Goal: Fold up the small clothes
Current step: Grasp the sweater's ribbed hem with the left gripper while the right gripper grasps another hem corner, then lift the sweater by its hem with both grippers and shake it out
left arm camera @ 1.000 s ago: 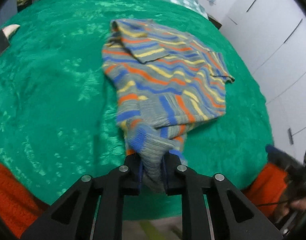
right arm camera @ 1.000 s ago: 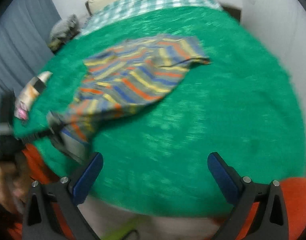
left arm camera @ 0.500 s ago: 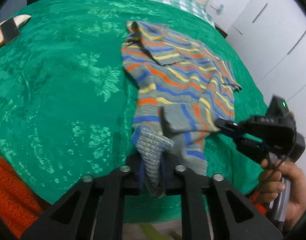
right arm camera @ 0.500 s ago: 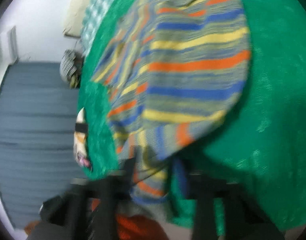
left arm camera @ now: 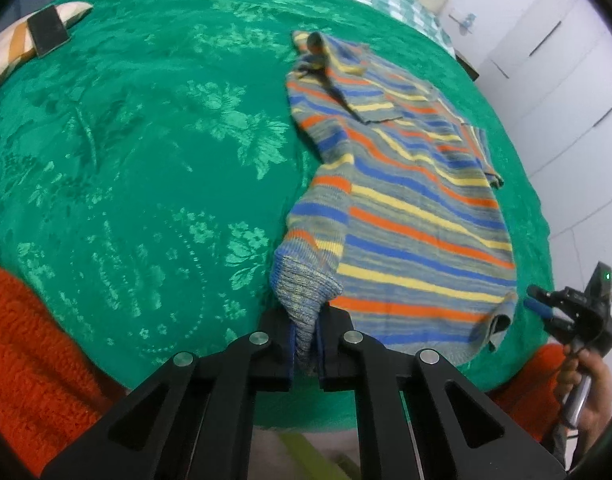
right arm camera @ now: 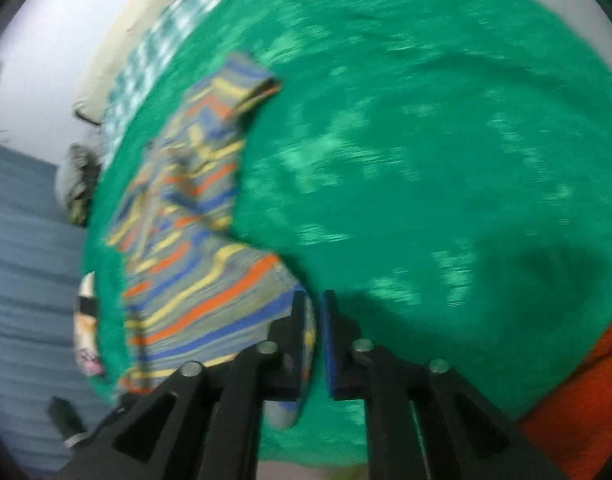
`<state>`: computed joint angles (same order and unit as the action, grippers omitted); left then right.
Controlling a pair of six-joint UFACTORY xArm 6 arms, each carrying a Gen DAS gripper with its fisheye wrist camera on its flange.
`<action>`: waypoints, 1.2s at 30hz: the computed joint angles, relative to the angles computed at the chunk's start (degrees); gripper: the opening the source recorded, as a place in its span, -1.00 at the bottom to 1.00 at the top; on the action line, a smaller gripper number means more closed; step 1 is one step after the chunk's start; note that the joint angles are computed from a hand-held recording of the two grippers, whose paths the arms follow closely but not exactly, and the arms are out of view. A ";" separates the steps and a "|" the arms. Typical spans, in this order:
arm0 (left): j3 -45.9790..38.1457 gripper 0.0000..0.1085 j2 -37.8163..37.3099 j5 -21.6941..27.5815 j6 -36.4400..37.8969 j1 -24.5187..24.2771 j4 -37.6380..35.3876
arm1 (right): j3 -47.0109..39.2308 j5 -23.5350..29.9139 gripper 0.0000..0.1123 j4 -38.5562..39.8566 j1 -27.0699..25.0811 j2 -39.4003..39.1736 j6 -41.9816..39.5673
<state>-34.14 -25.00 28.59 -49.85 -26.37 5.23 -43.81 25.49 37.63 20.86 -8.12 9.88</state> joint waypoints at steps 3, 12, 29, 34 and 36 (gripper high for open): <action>0.63 -0.89 -0.82 0.78 -0.49 -0.13 0.28 | 1.23 3.94 -0.14 7.63 0.77 -1.91 -6.10; 1.55 -0.89 -1.94 0.53 -2.65 0.90 1.13 | 5.22 4.49 0.10 17.51 4.52 -3.91 -11.83; -0.39 -0.92 -8.43 13.42 1.22 0.10 -5.63 | 1.54 26.09 -0.89 -7.81 -1.23 -16.20 -13.05; -2.60 -0.92 -3.60 19.59 -0.25 -1.58 -2.94 | -0.02 27.77 -0.89 -17.85 3.12 -9.36 -9.53; -2.88 -0.92 -3.07 21.48 -1.57 -1.17 -1.27 | -0.50 27.34 -0.89 -17.99 4.24 -5.94 -9.69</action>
<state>-37.02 -28.07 50.07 -51.42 -27.54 3.95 -44.30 52.83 19.64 25.09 -14.06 0.18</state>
